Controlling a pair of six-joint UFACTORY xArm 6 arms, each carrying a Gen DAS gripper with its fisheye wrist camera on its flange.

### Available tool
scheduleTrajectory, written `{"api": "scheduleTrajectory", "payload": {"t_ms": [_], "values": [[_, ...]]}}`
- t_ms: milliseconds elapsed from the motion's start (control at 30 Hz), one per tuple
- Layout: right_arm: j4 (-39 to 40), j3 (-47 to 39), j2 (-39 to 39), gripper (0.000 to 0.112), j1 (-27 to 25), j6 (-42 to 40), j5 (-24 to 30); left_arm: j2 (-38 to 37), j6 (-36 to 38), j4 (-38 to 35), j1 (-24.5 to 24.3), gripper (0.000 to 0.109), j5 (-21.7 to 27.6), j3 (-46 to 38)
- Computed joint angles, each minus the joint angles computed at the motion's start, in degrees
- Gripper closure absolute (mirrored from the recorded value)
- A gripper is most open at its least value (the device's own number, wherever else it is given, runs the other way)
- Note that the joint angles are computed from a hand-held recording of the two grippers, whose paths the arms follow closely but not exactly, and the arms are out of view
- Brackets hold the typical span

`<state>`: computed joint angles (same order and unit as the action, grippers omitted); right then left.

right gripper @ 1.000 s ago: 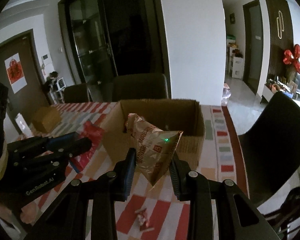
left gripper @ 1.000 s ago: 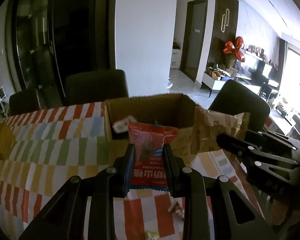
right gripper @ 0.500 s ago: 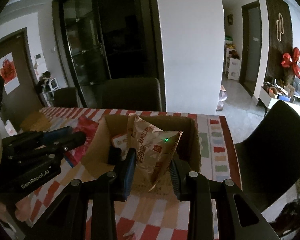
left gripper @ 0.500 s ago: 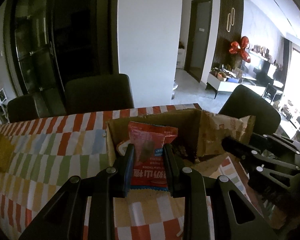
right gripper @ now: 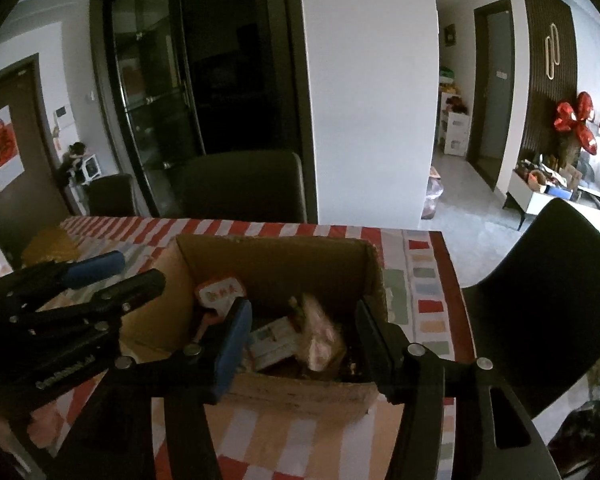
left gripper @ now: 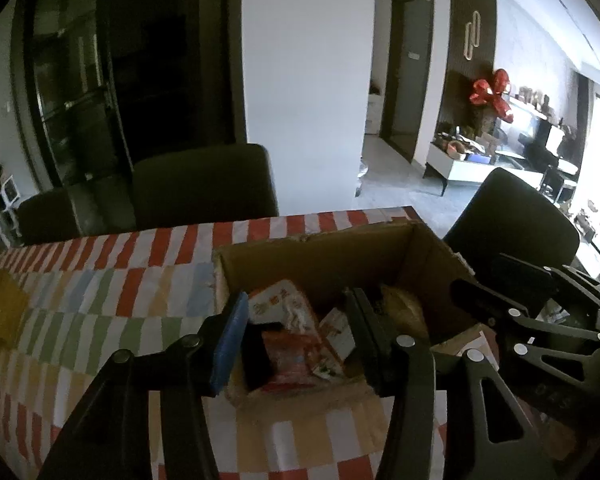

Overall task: Organize snacks
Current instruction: 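Open both tools to drop the red packet and beige bag into the box, then withdraw both tools from the box back toward the two remaining candies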

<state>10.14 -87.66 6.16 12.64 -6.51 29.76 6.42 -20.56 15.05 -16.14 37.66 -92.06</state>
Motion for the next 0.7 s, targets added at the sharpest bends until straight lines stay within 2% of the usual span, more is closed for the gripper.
{"api": "scheduleTrajectory", "payload": {"t_ms": [300,700], "values": [[0.90,7.58,-6.56,0.054,0.95,-2.04,-2.08,-9.29,-6.73,9.41,-1.27,0.050,-0.30,9.80],[4.79,20.45,-18.89,0.051,2.64,-6.30,-3.79,-21.95,-11.95,14.53,-4.92,0.043,1.01,21.71]]}}
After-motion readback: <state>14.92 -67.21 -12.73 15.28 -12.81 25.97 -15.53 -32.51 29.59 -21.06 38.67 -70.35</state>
